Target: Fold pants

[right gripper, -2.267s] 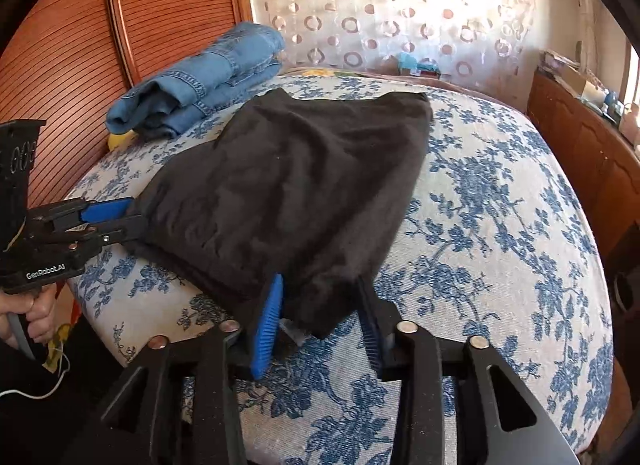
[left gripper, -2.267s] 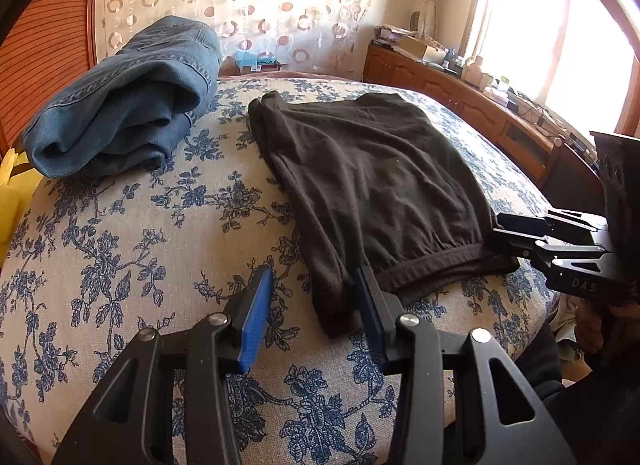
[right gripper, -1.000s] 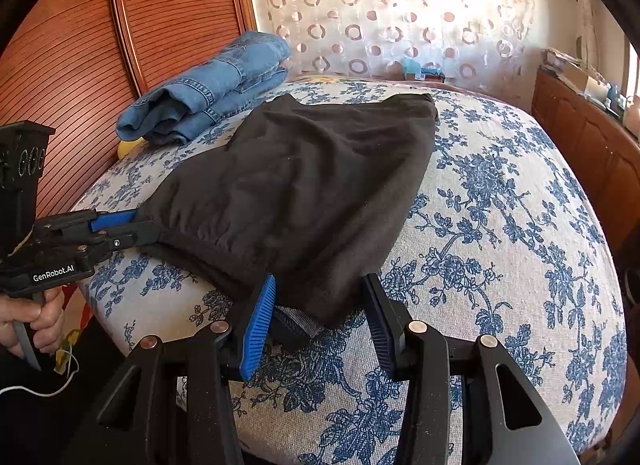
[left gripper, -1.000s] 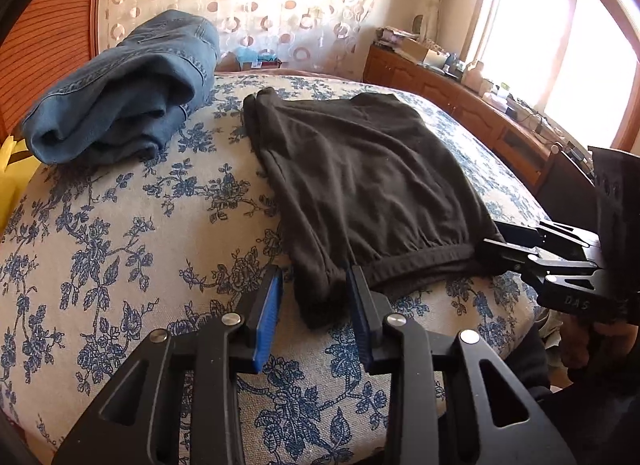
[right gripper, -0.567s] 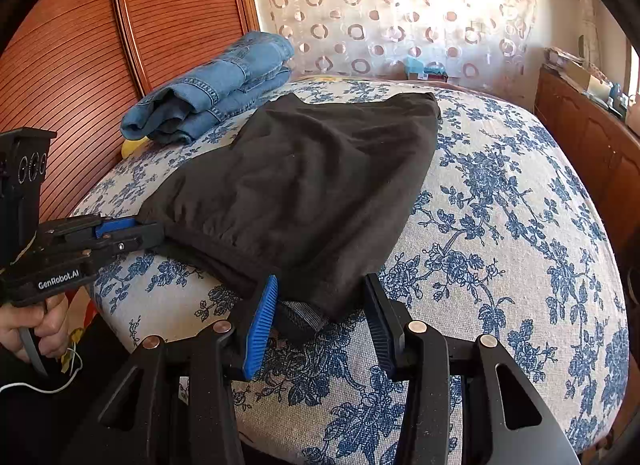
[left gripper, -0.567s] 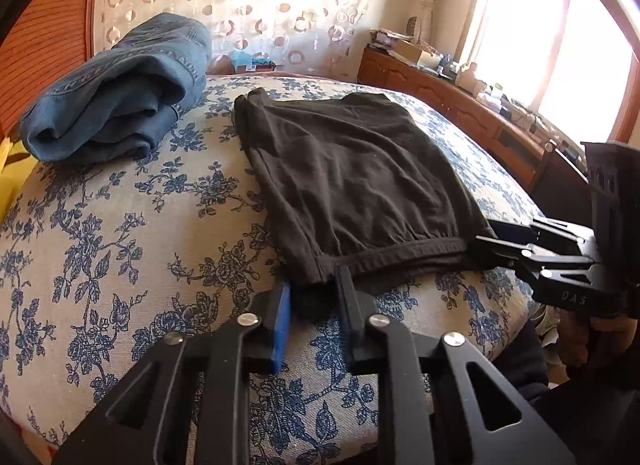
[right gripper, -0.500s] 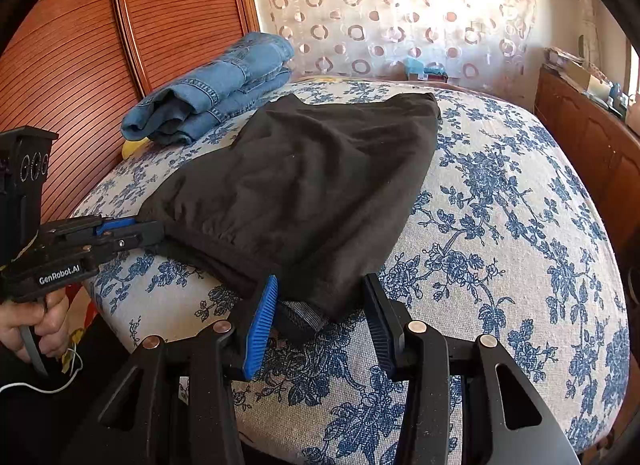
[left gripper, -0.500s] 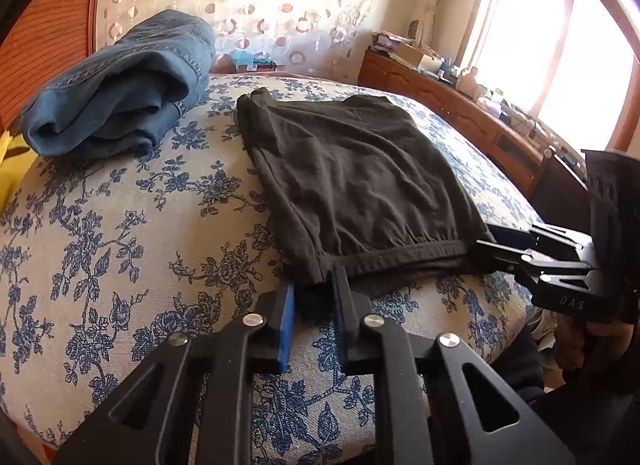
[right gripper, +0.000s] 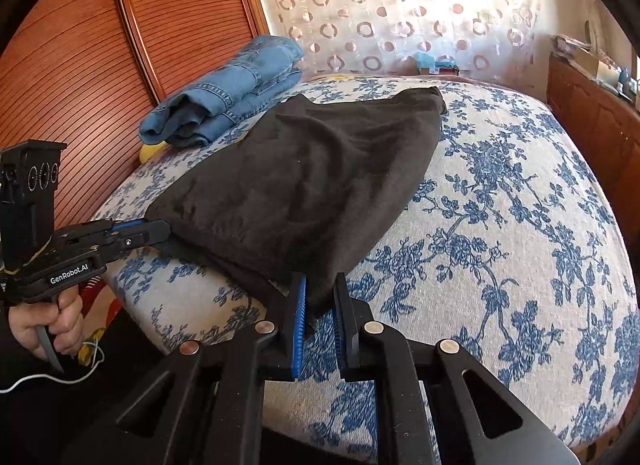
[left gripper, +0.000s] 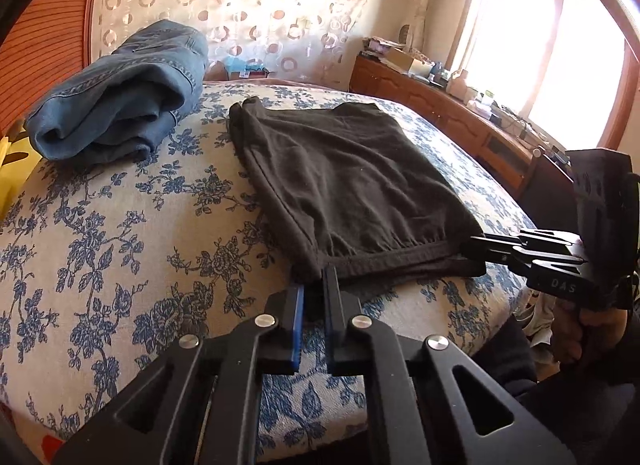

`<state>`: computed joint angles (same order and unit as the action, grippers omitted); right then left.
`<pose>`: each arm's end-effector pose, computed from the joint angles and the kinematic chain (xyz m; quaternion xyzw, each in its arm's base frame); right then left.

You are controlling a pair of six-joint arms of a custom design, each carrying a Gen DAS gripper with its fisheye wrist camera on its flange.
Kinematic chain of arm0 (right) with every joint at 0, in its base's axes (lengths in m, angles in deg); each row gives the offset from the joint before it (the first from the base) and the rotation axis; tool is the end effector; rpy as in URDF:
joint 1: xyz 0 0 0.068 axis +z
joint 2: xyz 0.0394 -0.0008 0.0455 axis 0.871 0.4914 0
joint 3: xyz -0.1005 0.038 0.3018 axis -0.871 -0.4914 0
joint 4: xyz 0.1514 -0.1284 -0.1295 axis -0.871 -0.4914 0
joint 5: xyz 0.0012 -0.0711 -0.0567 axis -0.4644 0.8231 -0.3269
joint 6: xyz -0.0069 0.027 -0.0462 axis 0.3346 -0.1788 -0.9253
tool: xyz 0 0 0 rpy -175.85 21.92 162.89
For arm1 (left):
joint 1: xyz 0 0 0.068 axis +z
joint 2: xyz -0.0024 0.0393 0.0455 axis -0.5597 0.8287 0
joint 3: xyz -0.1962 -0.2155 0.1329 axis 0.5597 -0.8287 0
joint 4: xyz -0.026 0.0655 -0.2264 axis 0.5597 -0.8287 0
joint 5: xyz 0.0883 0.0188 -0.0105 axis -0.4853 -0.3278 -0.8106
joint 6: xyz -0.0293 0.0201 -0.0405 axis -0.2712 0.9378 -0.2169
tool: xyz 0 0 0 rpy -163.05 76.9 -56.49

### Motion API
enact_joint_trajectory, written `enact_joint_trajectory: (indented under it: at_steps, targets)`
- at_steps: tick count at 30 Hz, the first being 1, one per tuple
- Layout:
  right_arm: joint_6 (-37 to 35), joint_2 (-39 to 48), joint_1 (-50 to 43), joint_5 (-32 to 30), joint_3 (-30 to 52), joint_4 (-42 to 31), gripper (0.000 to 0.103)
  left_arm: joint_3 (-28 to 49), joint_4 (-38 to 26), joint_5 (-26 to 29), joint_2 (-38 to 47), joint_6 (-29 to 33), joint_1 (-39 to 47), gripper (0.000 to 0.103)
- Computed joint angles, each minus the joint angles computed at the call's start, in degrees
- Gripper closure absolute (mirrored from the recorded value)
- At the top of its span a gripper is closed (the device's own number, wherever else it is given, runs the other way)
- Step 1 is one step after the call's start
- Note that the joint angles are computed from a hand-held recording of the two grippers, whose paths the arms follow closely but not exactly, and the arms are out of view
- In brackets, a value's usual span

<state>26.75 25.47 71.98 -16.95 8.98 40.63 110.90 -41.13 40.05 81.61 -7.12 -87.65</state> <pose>0.2802 0.0739 0.1677 -0.2866 0.8588 0.2225 0.3618 0.1946 -0.2355 0.1451 -0.0188 0.9085 -0.1167 0.4007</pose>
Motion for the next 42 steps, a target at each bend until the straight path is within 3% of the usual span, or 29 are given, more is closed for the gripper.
enact_joint_trajectory:
  at_steps: [22, 35, 42]
  targets:
    - [0.6, -5.2, -0.7, -1.2, 1.3, 0.1, 0.092, 4.0, -3.2, -1.4, -2.4, 4.9, 2.0, 0.094]
    - [0.9, -4.0, -0.6, -1.0, 4.7, 0.3, 0.092, 6.7, -3.0, 0.2, -1.3, 8.5, 5.8, 0.094]
    - [0.1, -0.6, 1.2, 2.3, 6.1, 3.6, 0.092, 8.6, -3.3, 1.9, 0.2, 10.2, 8.4, 0.094]
